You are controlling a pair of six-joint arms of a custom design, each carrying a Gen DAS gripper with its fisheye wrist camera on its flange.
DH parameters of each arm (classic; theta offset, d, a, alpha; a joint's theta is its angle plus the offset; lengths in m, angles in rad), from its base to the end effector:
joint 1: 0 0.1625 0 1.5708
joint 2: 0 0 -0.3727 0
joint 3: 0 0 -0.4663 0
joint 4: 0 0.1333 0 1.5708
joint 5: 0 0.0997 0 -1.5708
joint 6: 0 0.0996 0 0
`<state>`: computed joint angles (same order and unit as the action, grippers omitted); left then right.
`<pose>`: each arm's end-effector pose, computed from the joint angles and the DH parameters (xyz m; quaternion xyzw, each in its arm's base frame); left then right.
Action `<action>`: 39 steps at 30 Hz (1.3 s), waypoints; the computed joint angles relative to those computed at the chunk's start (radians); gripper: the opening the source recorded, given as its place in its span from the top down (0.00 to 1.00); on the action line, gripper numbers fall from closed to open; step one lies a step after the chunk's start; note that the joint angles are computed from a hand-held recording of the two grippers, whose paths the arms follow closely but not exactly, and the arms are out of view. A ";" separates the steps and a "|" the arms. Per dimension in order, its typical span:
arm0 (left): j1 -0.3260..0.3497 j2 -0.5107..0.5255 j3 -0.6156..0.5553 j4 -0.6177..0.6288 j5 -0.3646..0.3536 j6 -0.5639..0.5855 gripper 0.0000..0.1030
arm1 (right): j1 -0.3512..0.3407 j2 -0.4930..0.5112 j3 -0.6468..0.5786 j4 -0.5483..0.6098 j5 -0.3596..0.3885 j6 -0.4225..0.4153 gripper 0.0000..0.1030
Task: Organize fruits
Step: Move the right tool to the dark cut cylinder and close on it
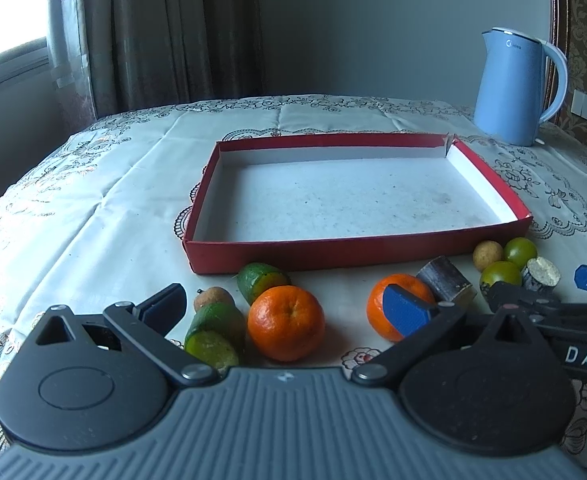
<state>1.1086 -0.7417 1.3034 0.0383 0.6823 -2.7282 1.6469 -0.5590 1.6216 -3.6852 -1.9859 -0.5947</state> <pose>-0.1080 -0.6891 0.0482 0.1570 0.8083 -0.4304 0.3697 0.1439 -0.6624 -0.0058 0.1809 -0.8332 0.4291 0.2982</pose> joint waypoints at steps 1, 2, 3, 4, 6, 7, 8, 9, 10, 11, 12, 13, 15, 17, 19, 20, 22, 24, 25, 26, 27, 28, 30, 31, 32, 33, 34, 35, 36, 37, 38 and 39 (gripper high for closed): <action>-0.001 -0.005 0.008 -0.009 0.001 0.005 0.00 | -0.002 -0.002 0.004 -0.004 0.004 -0.001 0.00; -0.003 -0.010 0.014 -0.016 0.000 0.011 0.00 | -0.003 -0.006 0.009 -0.008 0.006 -0.002 0.00; -0.004 -0.016 0.023 -0.023 0.002 0.013 0.00 | -0.005 -0.010 0.015 -0.014 0.010 -0.003 0.00; -0.005 -0.022 0.031 -0.027 0.005 0.014 0.00 | -0.007 -0.016 0.024 -0.025 0.018 -0.006 0.00; -0.007 -0.033 0.047 -0.040 0.007 0.021 0.00 | -0.013 -0.029 0.043 -0.042 0.028 -0.015 0.00; -0.006 -0.036 0.050 -0.041 0.005 0.021 0.00 | -0.017 -0.035 0.053 -0.053 0.030 -0.017 0.00; -0.006 -0.039 0.053 -0.038 0.004 0.015 0.00 | -0.021 -0.042 0.062 -0.058 0.033 -0.014 0.00; -0.006 -0.041 0.055 -0.034 0.006 0.008 0.00 | -0.027 -0.053 0.075 -0.060 0.039 -0.009 0.00; -0.005 -0.045 0.059 -0.030 0.008 0.002 0.00 | -0.035 -0.065 0.090 -0.056 0.048 -0.001 0.00; -0.004 -0.050 0.064 -0.029 0.012 -0.001 0.00 | -0.042 -0.077 0.103 -0.054 0.057 0.007 0.00; -0.003 -0.056 0.072 -0.033 0.016 0.001 0.00 | -0.049 -0.088 0.116 -0.053 0.065 0.014 0.00; -0.003 -0.059 0.076 -0.033 0.018 0.002 0.00 | -0.054 -0.094 0.124 -0.057 0.071 0.015 0.00; -0.002 -0.062 0.079 -0.024 0.021 -0.004 0.00 | -0.059 -0.098 0.132 -0.071 0.069 0.008 0.00; 0.000 -0.069 0.088 -0.020 0.028 -0.006 0.00 | -0.061 -0.093 0.131 -0.091 0.065 -0.001 0.00; 0.001 -0.079 0.100 -0.024 0.031 -0.001 0.00 | -0.064 -0.090 0.129 -0.097 0.071 -0.001 0.00; 0.001 -0.084 0.106 -0.029 0.032 0.002 0.00 | -0.064 -0.087 0.124 -0.097 0.070 0.002 0.00; 0.002 -0.099 0.124 -0.036 0.034 0.003 0.00 | -0.063 -0.078 0.110 -0.098 0.067 0.000 0.00; 0.005 -0.121 0.149 -0.044 0.046 0.002 0.00 | -0.061 -0.065 0.094 -0.102 0.065 -0.011 0.01; 0.006 -0.130 0.158 -0.043 0.051 -0.005 0.00 | -0.060 -0.058 0.086 -0.106 0.060 -0.017 0.01; 0.008 -0.140 0.168 -0.042 0.054 -0.011 0.00 | -0.059 -0.054 0.080 -0.105 0.055 -0.022 0.01; 0.010 -0.148 0.176 -0.043 0.055 -0.012 0.00 | -0.058 -0.051 0.075 -0.101 0.057 -0.025 0.05; 0.011 -0.155 0.184 -0.046 0.052 -0.013 0.00 | -0.058 -0.048 0.069 -0.099 0.058 -0.028 0.07; 0.012 -0.176 0.208 -0.057 0.049 -0.020 0.00 | -0.057 -0.039 0.056 -0.089 0.054 -0.035 0.14; 0.013 -0.183 0.217 -0.062 0.052 -0.022 0.00 | -0.057 -0.037 0.051 -0.075 0.053 -0.036 0.17; 0.013 -0.192 0.228 -0.067 0.055 -0.023 0.00 | -0.057 -0.038 0.048 -0.058 0.054 -0.035 0.21; 0.014 -0.200 0.239 -0.074 0.059 -0.024 0.00 | -0.058 -0.038 0.046 -0.042 0.053 -0.033 0.24; 0.014 -0.208 0.250 -0.080 0.065 -0.021 0.00 | -0.058 -0.036 0.042 -0.029 0.051 -0.030 0.25; 0.015 -0.213 0.258 -0.084 0.070 -0.015 0.00 | -0.058 -0.035 0.039 -0.022 0.050 -0.030 0.29; 0.016 -0.215 0.262 -0.085 0.073 -0.010 0.00 | -0.058 -0.033 0.036 -0.016 0.051 -0.032 0.31; 0.016 -0.213 0.262 -0.084 0.072 -0.008 0.00 | -0.060 -0.031 0.033 -0.014 0.054 -0.030 0.32; 0.017 -0.211 0.261 -0.082 0.072 -0.009 0.00 | -0.060 -0.029 0.030 -0.011 0.052 -0.030 0.35; 0.018 -0.207 0.258 -0.076 0.073 -0.012 0.00 | -0.061 -0.030 0.030 -0.006 0.056 -0.028 0.37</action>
